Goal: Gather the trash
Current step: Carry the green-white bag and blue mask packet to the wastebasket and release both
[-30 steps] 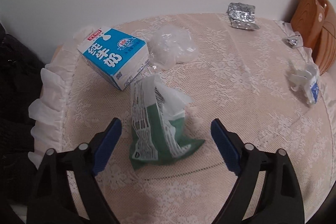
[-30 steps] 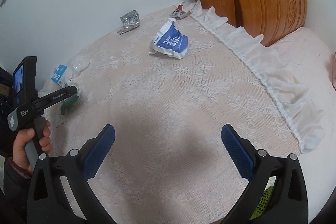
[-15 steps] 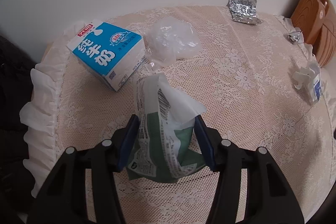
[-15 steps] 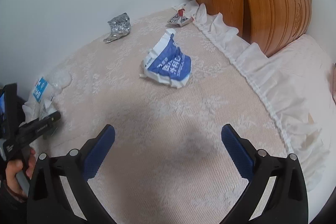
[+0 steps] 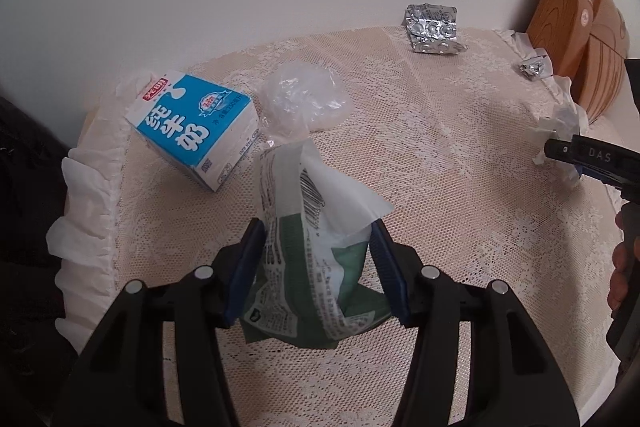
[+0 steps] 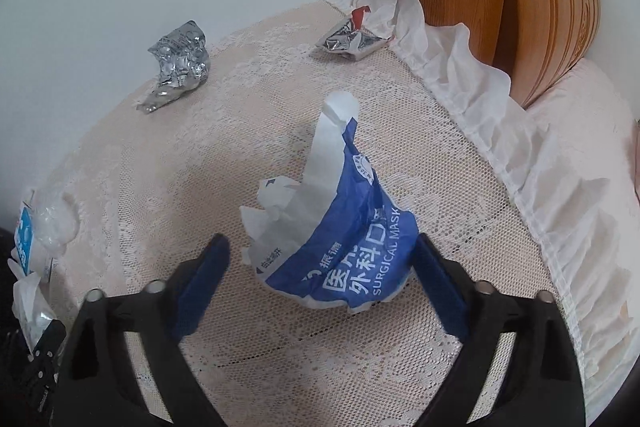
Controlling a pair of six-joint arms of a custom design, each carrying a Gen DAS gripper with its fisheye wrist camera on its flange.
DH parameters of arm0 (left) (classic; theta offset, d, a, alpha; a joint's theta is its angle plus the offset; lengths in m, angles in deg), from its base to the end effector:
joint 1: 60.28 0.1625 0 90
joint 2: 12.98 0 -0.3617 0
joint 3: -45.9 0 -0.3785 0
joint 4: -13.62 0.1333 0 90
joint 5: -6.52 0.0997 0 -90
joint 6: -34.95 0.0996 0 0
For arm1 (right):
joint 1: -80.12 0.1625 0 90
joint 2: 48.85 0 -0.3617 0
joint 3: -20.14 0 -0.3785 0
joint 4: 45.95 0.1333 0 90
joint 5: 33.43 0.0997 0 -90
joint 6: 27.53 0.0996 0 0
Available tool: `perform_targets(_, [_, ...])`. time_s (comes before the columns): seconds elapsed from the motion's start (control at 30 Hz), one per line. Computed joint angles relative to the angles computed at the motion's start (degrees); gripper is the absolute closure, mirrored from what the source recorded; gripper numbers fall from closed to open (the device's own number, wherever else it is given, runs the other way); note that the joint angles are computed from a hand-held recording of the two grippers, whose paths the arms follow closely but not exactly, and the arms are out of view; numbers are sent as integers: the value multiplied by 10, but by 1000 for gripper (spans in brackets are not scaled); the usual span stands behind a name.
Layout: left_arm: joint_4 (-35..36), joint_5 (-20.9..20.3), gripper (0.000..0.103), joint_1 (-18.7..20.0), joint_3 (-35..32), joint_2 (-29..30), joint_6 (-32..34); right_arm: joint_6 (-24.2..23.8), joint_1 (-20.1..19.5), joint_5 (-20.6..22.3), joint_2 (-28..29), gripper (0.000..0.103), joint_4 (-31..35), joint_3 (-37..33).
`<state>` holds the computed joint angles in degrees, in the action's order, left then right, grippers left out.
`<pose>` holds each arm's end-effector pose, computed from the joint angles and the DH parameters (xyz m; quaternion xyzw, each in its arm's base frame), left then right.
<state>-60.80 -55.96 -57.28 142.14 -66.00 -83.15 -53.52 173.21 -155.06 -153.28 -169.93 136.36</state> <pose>-0.4595 -0.2036 0.0612 -0.1144 0.8465 -0.3059 0.4204 0.1028 -0.3998 0.3946 0.1863 -0.9271 0.1284 0.2989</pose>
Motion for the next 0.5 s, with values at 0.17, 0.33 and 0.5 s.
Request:
perform_targets(0.17, [14,8,50,-10,-33,22,8,-22,-8,14,-41,37,25,4])
perform_targets(0.33, [14,11,50,-29,-88,70,38,-37,-40,62,-141,37,103,-5])
perform_targets(0.5, [-13,20,50,-54,-179,148,98,-110,-118,95,-267,37,196,-24])
